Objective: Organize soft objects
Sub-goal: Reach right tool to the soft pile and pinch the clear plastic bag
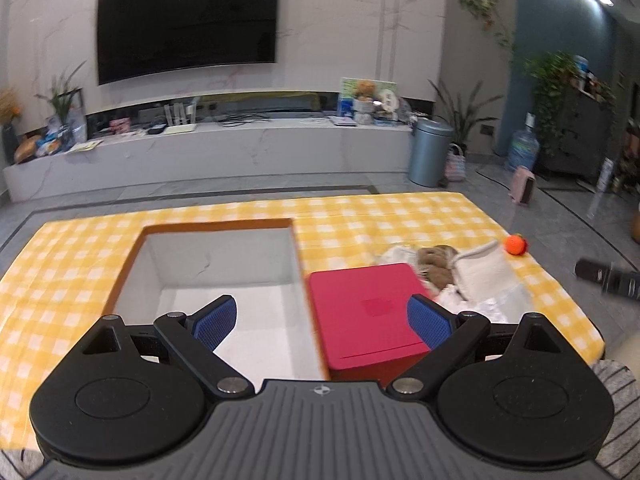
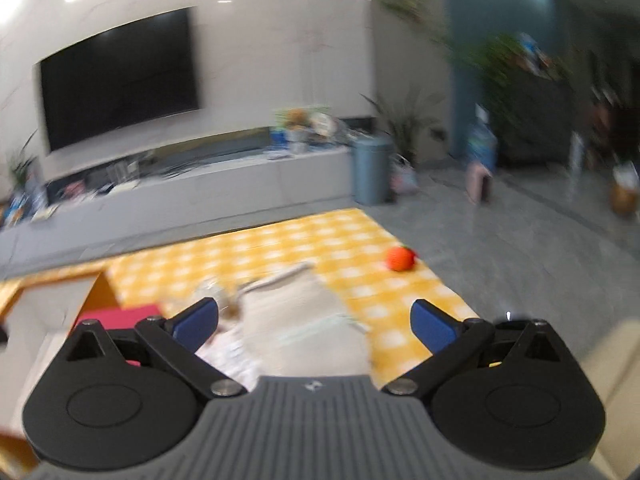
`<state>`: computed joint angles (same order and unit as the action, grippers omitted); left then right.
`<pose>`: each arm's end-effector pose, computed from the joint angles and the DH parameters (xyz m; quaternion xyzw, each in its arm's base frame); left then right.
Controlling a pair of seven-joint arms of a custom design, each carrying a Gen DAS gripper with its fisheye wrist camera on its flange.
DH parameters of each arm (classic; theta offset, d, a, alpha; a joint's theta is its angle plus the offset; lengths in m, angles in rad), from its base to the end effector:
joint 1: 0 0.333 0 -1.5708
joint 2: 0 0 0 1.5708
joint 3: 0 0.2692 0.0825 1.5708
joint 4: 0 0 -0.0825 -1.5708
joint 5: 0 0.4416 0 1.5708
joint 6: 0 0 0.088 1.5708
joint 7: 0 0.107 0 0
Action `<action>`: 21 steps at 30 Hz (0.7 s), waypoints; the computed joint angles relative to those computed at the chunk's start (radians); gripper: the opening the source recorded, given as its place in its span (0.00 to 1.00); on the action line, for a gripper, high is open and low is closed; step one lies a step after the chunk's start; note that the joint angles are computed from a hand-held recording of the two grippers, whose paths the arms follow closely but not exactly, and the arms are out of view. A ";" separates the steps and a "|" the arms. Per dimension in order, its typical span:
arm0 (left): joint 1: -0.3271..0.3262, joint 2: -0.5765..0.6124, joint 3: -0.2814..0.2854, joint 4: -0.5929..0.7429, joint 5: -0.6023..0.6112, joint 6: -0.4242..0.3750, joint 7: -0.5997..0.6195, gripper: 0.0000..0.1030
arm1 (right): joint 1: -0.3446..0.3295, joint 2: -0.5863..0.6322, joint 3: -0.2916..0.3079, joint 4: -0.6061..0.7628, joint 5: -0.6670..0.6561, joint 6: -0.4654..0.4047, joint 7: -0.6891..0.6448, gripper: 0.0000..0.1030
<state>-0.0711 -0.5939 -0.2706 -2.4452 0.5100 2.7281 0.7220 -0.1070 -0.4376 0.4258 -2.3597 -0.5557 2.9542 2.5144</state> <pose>0.4691 -0.1958 0.5402 -0.6571 0.5934 -0.3273 0.3303 0.5035 0.2182 0.5205 -0.5892 0.6313 -0.3189 0.3906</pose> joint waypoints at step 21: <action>-0.168 0.480 0.100 0.466 -0.426 -0.103 0.453 1.00 | 0.351 0.394 -0.312 0.308 0.344 -0.283 -0.543 0.97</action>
